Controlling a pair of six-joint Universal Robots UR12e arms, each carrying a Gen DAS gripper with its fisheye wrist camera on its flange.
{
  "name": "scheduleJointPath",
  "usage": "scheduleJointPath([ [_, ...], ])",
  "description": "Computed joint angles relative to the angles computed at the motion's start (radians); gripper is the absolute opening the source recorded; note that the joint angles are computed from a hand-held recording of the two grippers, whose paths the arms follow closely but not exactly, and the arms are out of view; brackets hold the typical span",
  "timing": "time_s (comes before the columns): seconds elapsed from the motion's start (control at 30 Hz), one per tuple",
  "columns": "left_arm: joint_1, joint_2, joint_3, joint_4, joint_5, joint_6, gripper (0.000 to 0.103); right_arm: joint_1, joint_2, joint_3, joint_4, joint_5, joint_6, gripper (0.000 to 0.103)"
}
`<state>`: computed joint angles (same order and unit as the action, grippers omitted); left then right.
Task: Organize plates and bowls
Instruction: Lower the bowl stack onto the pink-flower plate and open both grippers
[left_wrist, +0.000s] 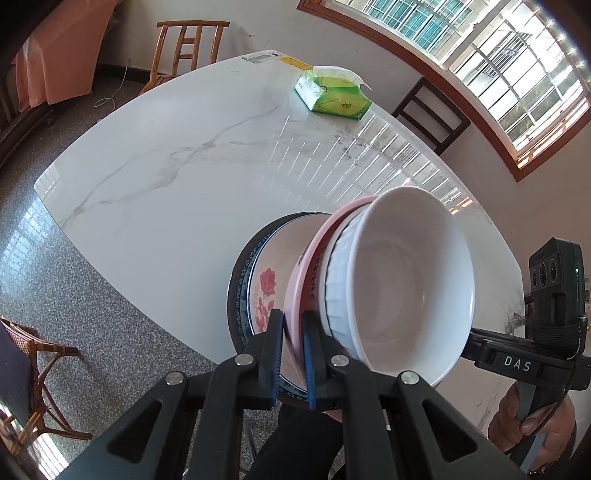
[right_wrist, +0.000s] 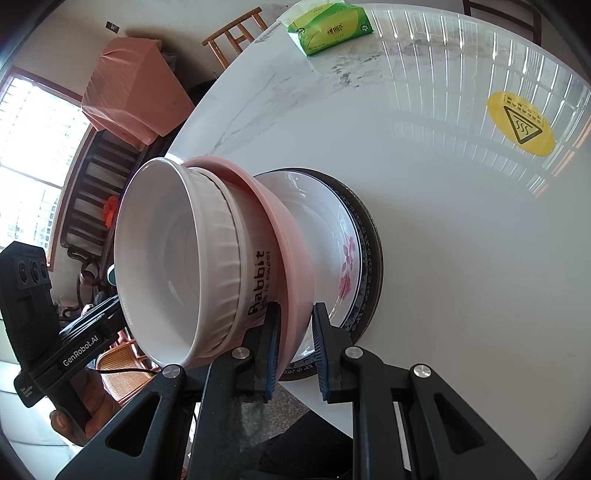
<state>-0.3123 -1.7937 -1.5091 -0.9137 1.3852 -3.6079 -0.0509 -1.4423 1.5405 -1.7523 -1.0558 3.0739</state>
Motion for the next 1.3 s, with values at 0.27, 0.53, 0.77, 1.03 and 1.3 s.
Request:
scheduleJointPath([
  [0.27,-0.013,0.01,-0.052,0.128,0.065,0.0,0.021,-0.014,-0.009,0.037,-0.044,0.044,0.022,0.02],
  [0.53,-0.022,0.022,-0.126,0.31,0.157,-0.019,0.055,-0.023,-0.039,0.108,-0.197,0.038,0.038,0.04],
  [0.77,-0.036,0.023,-0.146,0.368,0.216,-0.002,0.058,-0.015,-0.047,0.122,-0.257,-0.001,0.035,0.043],
  [1.03,-0.048,0.019,-0.155,0.395,0.279,0.009,0.059,0.011,-0.041,0.114,-0.31,-0.081,0.03,0.048],
  [1.3,-0.063,0.023,-0.161,0.406,0.334,0.035,0.061,0.01,-0.063,0.16,-0.456,-0.108,0.076,0.051],
])
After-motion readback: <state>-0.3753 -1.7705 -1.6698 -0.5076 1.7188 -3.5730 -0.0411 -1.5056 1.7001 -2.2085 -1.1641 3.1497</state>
